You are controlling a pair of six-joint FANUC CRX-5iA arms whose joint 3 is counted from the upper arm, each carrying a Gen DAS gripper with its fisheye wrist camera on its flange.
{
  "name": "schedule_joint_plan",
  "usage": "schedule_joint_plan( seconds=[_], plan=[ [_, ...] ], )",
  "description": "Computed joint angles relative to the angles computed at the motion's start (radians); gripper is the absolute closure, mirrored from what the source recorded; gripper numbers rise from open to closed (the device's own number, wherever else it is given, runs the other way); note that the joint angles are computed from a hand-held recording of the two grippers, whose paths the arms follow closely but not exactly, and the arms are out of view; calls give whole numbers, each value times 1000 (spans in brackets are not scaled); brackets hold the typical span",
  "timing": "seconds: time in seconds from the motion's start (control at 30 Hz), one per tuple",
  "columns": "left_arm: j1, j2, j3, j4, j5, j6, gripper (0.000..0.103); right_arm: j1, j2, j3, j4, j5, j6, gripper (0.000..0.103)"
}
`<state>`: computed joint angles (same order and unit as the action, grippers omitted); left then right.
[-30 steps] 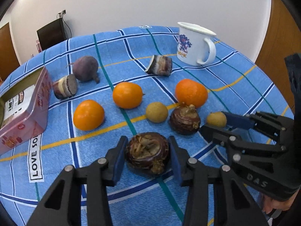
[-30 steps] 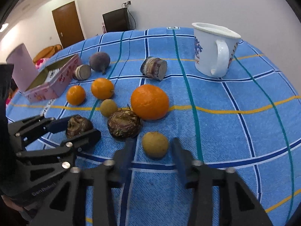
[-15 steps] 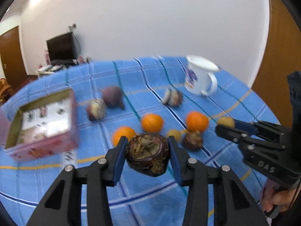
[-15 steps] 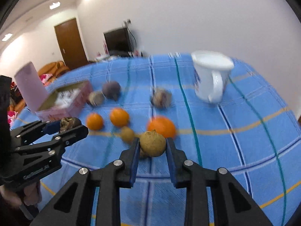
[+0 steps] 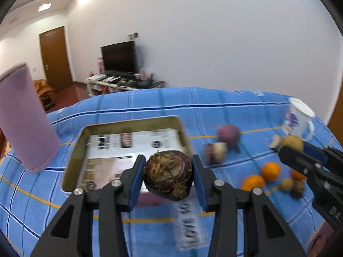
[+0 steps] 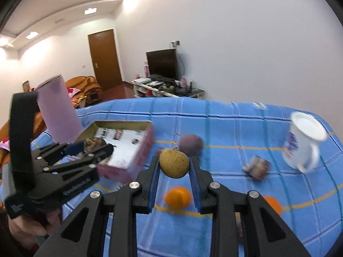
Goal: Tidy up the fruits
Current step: 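Carry both fruits over the pink tin and release them inside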
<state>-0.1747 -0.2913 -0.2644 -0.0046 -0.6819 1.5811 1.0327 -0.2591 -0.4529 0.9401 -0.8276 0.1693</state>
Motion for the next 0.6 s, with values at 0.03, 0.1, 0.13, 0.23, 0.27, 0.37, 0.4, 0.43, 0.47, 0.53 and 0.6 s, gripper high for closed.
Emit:
schedule_joint_plan(
  seconds=[0.03, 0.1, 0.13, 0.23, 0.27, 0.37, 0.4, 0.43, 0.47, 0.53, 0.6],
  plan=[
    [10, 6, 3, -9, 2, 10, 58, -5, 21, 11, 12, 20, -5, 74],
    [45, 22, 8, -21, 6, 23, 58, -17, 67, 39, 20, 62, -9, 74],
    [55, 21, 4, -27, 9, 30, 58, -20, 86, 49, 25, 79, -16, 74],
    [112, 24, -13, -1, 19, 28, 58, -34, 150, 95, 14, 129, -3, 74],
    [129, 21, -20, 12, 16, 25, 58, -39, 175, 115, 6, 141, 12, 74],
    [128, 31, 0, -61, 2, 92, 58, -50, 237, 161, -8, 158, 35, 74],
    [120, 38, 12, -91, -7, 112, 58, -54, 250, 171, -25, 170, 41, 74],
    [108, 47, 25, -125, -21, 134, 58, -57, 261, 180, -40, 182, 46, 74],
    [98, 56, 38, -155, -36, 155, 58, -59, 272, 189, -56, 189, 55, 74],
    [93, 64, 47, -170, -45, 168, 58, -59, 285, 199, -76, 197, 78, 74],
    [73, 73, 66, -218, -63, 209, 58, -56, 294, 206, -87, 197, 96, 74]
  ],
)
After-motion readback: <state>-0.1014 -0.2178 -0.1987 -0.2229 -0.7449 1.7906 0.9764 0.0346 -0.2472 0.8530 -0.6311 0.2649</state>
